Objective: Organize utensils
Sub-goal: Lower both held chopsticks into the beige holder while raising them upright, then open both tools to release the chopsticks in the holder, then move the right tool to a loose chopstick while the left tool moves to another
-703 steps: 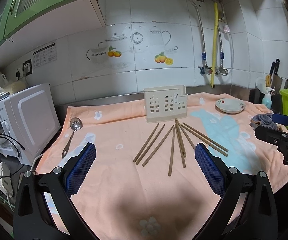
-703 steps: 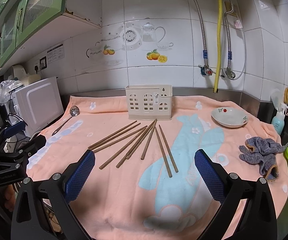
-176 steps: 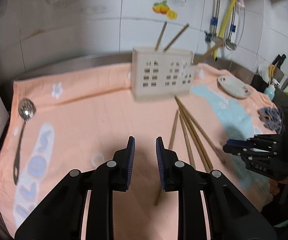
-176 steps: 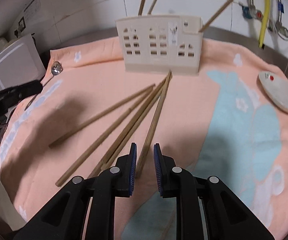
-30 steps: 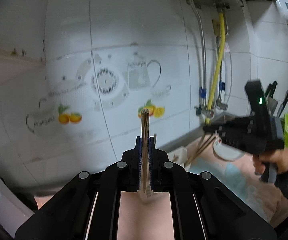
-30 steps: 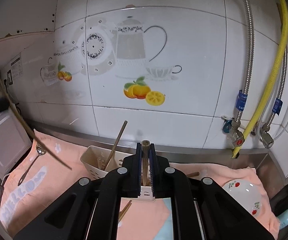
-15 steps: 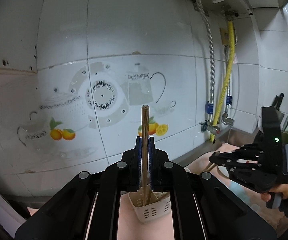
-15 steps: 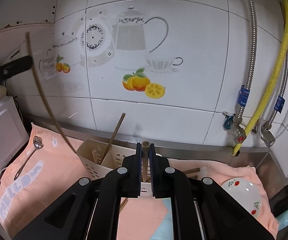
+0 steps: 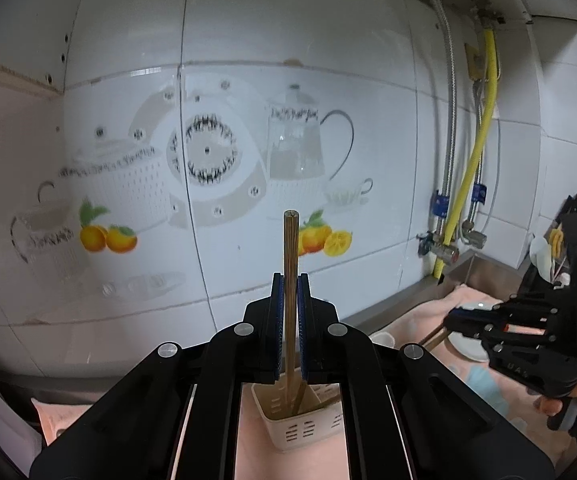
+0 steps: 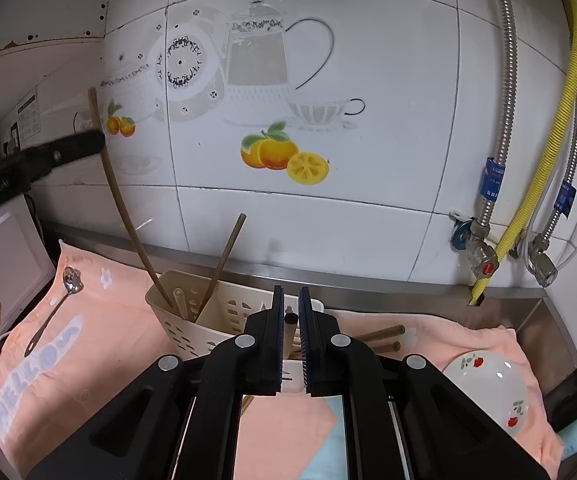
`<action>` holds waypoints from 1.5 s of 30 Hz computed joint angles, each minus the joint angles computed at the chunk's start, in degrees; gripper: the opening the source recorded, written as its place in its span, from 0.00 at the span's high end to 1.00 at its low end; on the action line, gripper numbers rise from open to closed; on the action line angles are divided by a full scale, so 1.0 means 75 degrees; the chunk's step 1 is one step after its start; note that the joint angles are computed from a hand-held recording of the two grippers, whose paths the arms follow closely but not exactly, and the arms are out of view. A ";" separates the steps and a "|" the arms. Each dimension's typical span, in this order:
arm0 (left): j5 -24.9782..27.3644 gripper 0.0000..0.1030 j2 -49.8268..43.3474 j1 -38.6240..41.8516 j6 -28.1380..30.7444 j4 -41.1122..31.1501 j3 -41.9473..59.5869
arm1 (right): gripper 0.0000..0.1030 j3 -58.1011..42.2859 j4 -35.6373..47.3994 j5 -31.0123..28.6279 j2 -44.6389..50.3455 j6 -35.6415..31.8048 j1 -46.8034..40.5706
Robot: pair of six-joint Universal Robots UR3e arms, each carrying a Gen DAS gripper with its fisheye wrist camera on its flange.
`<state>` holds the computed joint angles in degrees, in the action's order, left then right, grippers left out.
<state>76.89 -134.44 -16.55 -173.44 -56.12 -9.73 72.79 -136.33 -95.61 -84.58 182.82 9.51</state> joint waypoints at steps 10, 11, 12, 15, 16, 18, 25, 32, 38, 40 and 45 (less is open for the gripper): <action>-0.0003 0.95 0.0316 0.0074 0.0070 0.0207 -0.1040 | 0.86 0.0292 -0.0213 -0.0093 -0.0303 0.0030 0.0077; -0.0019 0.95 0.0367 0.0083 0.0055 0.0239 -0.1163 | 0.82 0.0359 -0.0246 -0.0100 -0.0368 0.0036 0.0085; -0.0061 0.94 0.0475 0.0111 0.0041 0.0310 -0.1393 | 0.81 0.0412 -0.0268 -0.0102 -0.0421 0.0048 0.0094; -0.0043 0.94 0.0611 0.0135 0.0033 0.0399 -0.1708 | 0.78 0.0748 -0.0416 -0.0138 -0.0702 0.0076 0.0166; -0.0056 0.94 0.0701 0.0155 0.0023 0.0461 -0.1899 | 0.75 0.0857 -0.0472 -0.0185 -0.0785 0.0081 0.0212; -0.0011 0.94 0.0818 0.0162 0.0007 0.0570 -0.2158 | 0.70 0.1051 -0.0581 -0.0221 -0.0920 0.0101 0.0276; 0.0061 0.86 0.1559 0.0267 -0.0087 0.1151 -0.3521 | 0.60 0.1811 -0.0939 -0.0457 -0.1383 0.0261 0.0650; 0.0175 0.48 0.2699 0.0444 -0.0244 0.2208 -0.5530 | 0.53 0.2741 -0.1304 -0.0700 -0.1712 0.0622 0.1146; 0.0121 0.33 0.3758 0.0666 -0.0256 0.3006 -0.7373 | 0.48 0.3640 -0.1562 -0.1040 -0.1797 0.1026 0.1667; 0.0100 0.24 0.4134 0.0750 -0.0264 0.3298 -0.8028 | 0.44 0.3965 -0.1636 -0.1034 -0.1841 0.1205 0.1796; 0.0269 0.11 0.4885 0.0838 -0.0277 0.3953 -0.9451 | 0.38 0.4577 -0.1815 -0.1403 -0.1735 0.1696 0.2356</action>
